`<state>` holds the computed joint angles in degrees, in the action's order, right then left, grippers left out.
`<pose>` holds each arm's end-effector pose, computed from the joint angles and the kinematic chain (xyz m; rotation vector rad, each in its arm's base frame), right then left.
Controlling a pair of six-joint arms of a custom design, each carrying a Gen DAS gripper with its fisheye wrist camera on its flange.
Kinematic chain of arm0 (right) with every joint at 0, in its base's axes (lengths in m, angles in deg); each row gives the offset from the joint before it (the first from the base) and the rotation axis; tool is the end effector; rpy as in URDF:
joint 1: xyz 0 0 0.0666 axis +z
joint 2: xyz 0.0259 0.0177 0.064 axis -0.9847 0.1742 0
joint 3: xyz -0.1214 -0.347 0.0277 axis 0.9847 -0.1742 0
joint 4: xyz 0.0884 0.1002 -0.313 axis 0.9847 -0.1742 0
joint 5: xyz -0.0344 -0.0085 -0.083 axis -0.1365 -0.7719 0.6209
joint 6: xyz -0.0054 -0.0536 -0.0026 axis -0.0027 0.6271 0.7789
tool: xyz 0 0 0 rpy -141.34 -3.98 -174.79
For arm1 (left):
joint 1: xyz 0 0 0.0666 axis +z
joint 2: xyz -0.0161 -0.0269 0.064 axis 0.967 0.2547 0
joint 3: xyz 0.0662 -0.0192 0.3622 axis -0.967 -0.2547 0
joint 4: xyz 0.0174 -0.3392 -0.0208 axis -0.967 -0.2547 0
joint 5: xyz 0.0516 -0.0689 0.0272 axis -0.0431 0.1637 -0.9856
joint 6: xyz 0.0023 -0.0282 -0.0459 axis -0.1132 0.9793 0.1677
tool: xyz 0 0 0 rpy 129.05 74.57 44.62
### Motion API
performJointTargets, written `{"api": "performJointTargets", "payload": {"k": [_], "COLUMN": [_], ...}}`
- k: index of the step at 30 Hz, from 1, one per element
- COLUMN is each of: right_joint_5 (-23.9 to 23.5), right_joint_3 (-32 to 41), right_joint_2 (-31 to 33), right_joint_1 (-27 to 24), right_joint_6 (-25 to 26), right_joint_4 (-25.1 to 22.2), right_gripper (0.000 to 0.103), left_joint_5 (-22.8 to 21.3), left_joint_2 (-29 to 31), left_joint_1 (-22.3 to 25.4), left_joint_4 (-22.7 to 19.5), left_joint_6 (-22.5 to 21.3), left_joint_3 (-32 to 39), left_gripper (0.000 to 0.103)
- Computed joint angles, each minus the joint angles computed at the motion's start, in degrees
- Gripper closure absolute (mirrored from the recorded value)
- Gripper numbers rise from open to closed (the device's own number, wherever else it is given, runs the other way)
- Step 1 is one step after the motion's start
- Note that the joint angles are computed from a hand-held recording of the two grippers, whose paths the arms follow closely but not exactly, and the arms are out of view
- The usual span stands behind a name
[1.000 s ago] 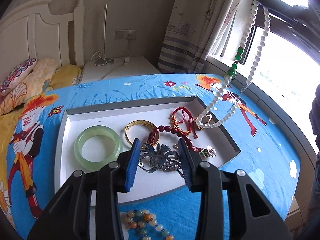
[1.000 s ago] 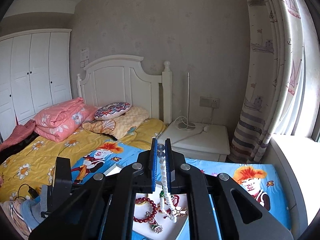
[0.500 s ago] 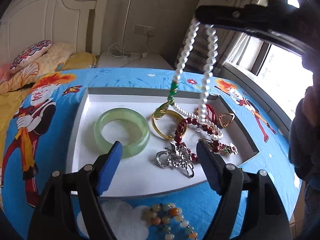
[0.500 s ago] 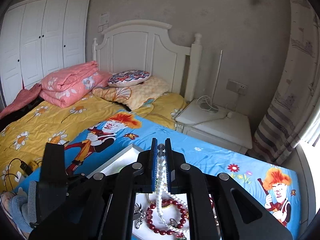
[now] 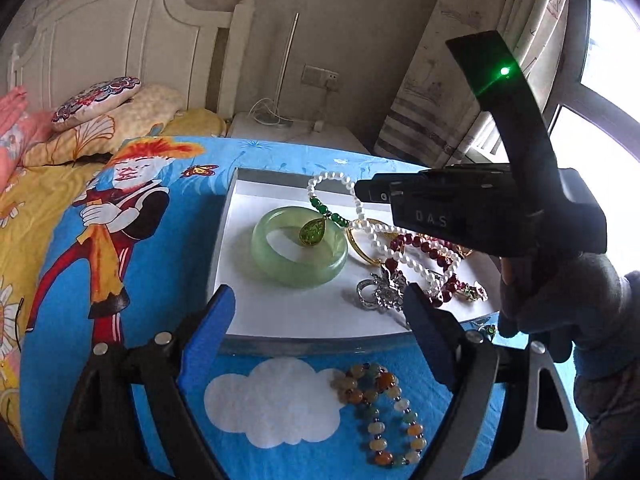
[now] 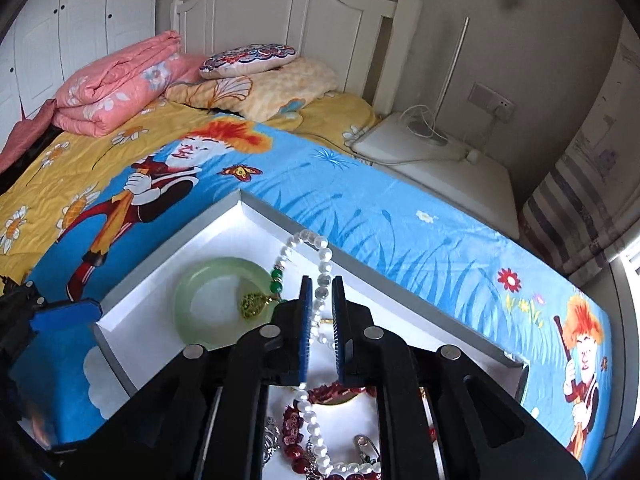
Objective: Organize jewelry
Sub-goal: 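Lower the pearl necklace into the tray and open the right tool, then grasp the multicolour bead bracelet with the left tool while the right tool grasps the green-stone gold ring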
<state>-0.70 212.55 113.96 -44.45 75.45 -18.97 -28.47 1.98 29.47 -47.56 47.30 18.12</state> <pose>0.4574 0.3214 0.5280 -0.6924 2.3218 0.1639 0.3403 -0.3325 0.4930 0.0511 2.2573 -0.3424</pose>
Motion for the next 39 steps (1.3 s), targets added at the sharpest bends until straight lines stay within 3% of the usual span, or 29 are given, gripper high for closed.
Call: {"api": "performJointTargets", "payload": {"k": [2, 8, 13, 19, 22, 27, 29, 36, 39], "right_joint_5": [-3.5, -9.0, -11.7, -11.1, -11.3, -9.7, -12.2, -11.2, -9.7], "right_joint_3": [-7.1, -25.2, -41.2, -55.3, -57.5, -56.8, -57.1, -56.9, -56.1], "right_joint_2": [-4.4, -18.3, -30.8, -40.5, -42.0, -41.1, -41.1, -40.9, -39.9], "right_joint_1": [-1.2, -3.6, -5.1, -5.9, -5.9, -3.7, -3.9, -3.5, -3.3], "right_joint_6": [-2.7, -4.8, -8.3, -12.8, -14.2, -11.0, -9.4, -10.6, -11.3], "right_joint_4": [5.1, 16.2, 22.3, 24.7, 25.5, 23.8, 23.7, 21.7, 20.4], "right_gripper": [0.047, 0.045, 0.032, 0.031, 0.031, 0.03, 0.03, 0.03, 0.03], "left_joint_5": [-0.9, -2.0, -1.4, -1.3, -1.4, -1.5, -1.5, -1.5, -4.8], "left_joint_2": [0.8, 1.0, 1.0, 1.0, 1.0, 1.0, 0.9, 0.9, 0.5], "left_joint_1": [-0.5, -0.8, -0.6, -0.7, -0.8, -0.8, -0.8, -0.7, -1.3], "left_joint_4": [-1.3, -1.2, -1.0, -0.9, -0.9, -0.8, -0.5, -0.6, -1.2], "left_joint_6": [-0.5, -1.6, -1.9, -1.8, -1.9, -1.9, -1.8, -1.9, -0.5], "left_joint_3": [0.7, 0.5, 0.5, 0.5, 0.5, 0.5, 0.2, 0.2, 0.1], "left_gripper": [0.017, 0.011, 0.008, 0.008, 0.007, 0.007, 0.007, 0.007, 0.007]}}
